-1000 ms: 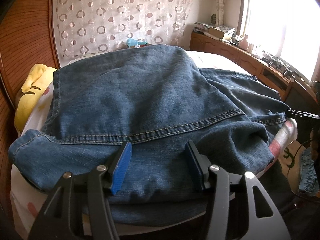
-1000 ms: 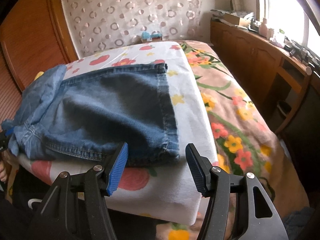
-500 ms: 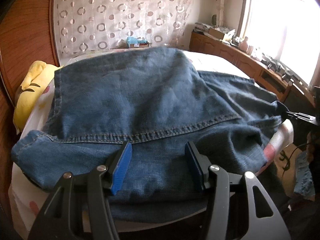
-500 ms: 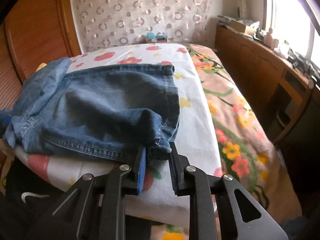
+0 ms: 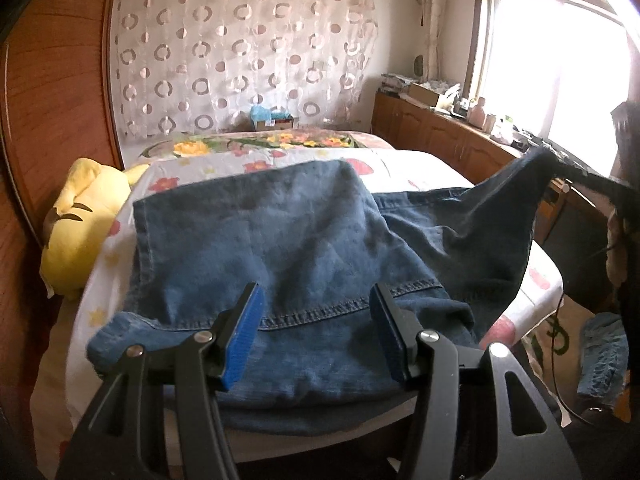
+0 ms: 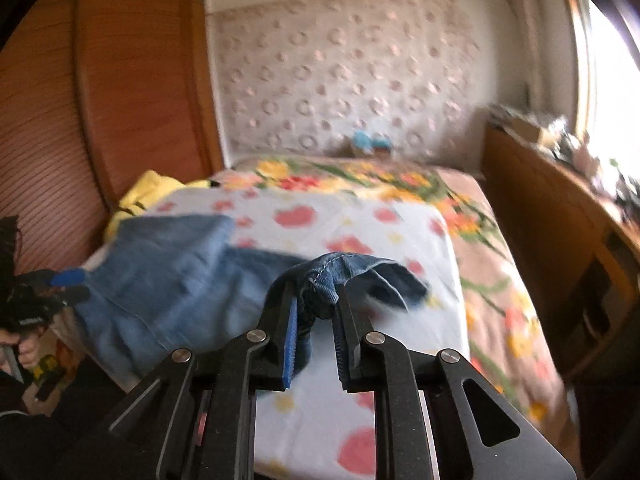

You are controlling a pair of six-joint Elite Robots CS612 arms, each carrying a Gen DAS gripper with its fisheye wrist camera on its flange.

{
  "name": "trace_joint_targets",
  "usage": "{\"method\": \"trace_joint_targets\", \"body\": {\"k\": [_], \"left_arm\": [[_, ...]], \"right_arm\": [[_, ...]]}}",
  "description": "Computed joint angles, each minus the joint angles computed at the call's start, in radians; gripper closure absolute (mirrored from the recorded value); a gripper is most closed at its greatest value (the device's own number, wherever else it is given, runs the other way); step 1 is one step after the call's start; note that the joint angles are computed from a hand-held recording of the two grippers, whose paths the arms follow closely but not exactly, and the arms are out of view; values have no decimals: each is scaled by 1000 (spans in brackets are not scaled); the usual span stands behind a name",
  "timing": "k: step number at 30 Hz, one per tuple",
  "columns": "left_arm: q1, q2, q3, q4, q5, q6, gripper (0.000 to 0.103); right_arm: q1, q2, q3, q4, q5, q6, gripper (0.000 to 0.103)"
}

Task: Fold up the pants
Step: 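Grasp the jeans hem with the right gripper and lift it, then fold the lifted hem over the jeans and open the right gripper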

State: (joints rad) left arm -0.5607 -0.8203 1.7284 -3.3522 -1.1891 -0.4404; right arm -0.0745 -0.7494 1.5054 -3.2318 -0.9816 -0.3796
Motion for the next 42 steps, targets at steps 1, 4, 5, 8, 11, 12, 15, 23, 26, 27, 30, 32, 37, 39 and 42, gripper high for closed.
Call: {"method": "trace_joint_targets", "body": {"k": [1, 4, 5, 8, 11, 12, 15, 23, 26, 27, 30, 32, 37, 39, 42], "left_arm": [[0, -3, 4, -6, 3, 1, 49], [0, -10, 15, -18, 15, 1, 49], [1, -13, 18, -21, 18, 0, 49], [3, -22, 29, -24, 32, -4, 49], [4, -30, 42, -33, 43, -9, 49], [5, -31, 45, -35, 45, -11, 49], [8, -32, 53, -42, 48, -22, 49], [16, -23, 55, -45, 32, -37, 49], [18, -17, 49, -36, 26, -35, 49], [20, -14, 45, -30, 22, -37, 49], [27, -8, 38, -16, 17, -48, 49], [34, -4, 34, -4, 13, -59, 49], [54, 7, 24, 14, -5, -72, 49], [62, 13, 18, 19, -11, -73, 49], [73, 22, 7, 17, -31, -69, 49]], "right_arm": [[8, -3, -4, -2, 13, -9, 89], [35, -10, -22, 3, 64, -37, 90], [46, -11, -30, 4, 75, -44, 90], [82, -10, -60, 8, 123, -66, 90], [110, -9, -82, 33, 173, -85, 90], [115, -10, -85, 46, 194, -95, 90], [134, -12, -108, 173, 273, -133, 88], [161, 8, -131, 274, 218, -186, 60], [154, 17, -133, 276, 187, -179, 59], [151, 20, -131, 273, 176, -175, 59], [148, 30, -129, 285, 138, -180, 58], [146, 36, -122, 302, 112, -194, 53], [153, 69, -137, 335, 47, -174, 39], [154, 84, -145, 365, 38, -169, 39], [157, 95, -152, 394, 26, -176, 39]]}}
